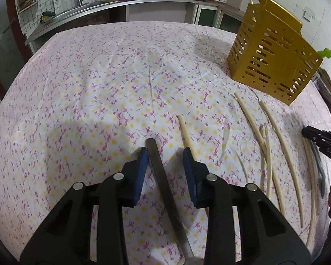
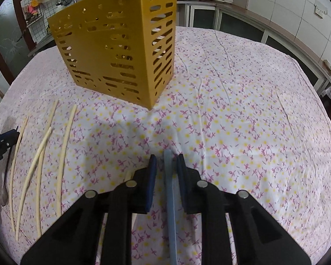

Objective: Organize utensils
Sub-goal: 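Grasp the light-blue spoon with the right tool while the left tool grasps the metal spoon, then carry the blue spoon with the right tool while the left tool carries the metal spoon to the caddy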

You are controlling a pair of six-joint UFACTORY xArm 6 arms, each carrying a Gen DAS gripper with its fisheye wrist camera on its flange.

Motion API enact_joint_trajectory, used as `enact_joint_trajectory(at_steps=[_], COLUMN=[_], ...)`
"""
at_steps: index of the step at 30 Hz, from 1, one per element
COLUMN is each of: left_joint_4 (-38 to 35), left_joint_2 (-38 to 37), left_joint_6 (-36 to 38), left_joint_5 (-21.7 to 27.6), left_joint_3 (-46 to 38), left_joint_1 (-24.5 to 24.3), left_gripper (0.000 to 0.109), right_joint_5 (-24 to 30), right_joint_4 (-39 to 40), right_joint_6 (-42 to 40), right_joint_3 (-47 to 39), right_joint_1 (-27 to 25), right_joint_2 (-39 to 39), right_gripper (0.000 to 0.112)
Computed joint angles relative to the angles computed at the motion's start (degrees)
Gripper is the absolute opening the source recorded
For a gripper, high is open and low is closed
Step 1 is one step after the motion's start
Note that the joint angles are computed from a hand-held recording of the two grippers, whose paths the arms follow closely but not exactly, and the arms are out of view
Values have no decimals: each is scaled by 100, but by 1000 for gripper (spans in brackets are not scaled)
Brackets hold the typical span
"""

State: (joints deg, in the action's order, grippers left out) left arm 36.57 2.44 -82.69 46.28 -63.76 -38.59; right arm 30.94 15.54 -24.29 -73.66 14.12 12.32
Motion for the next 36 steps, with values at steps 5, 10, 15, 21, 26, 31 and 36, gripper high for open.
enact_joint_trajectory(at_steps=[5,10,15,21,26,31,36], left_joint_4=[53,74,333,764,1095,1413,1580], left_joint_2=[-81,-224,-441,-590,-729,-834,-917], left_joint_6=[-152,-281,-524,-745,-914,-1040,-1101], left_joint_5=[-4,-158,-193,123,331,603,792], left_joint_3=[86,252,325,175,81,-17,-65], left_joint_1=[69,94,12,-196,-309,-442,-544], left_gripper=[11,8,8,8,8,8,8], right_joint_5=[18,63,31,-69,-206,-363,-393], right_joint_4=[186,420,1035,1614,1934,2200,2411], right_joint_6=[-120,-222,-666,-1039,-1299,-1531,-1724], right_joint_3=[39,55,167,230,401,575,675], right_joint_1=[-61,-96,-150,-191,-194,-188,-209], right_joint_2=[-36,-84,-341,-681,-992,-1279,-1463], right_gripper=[7,7,7,7,7,7,7])
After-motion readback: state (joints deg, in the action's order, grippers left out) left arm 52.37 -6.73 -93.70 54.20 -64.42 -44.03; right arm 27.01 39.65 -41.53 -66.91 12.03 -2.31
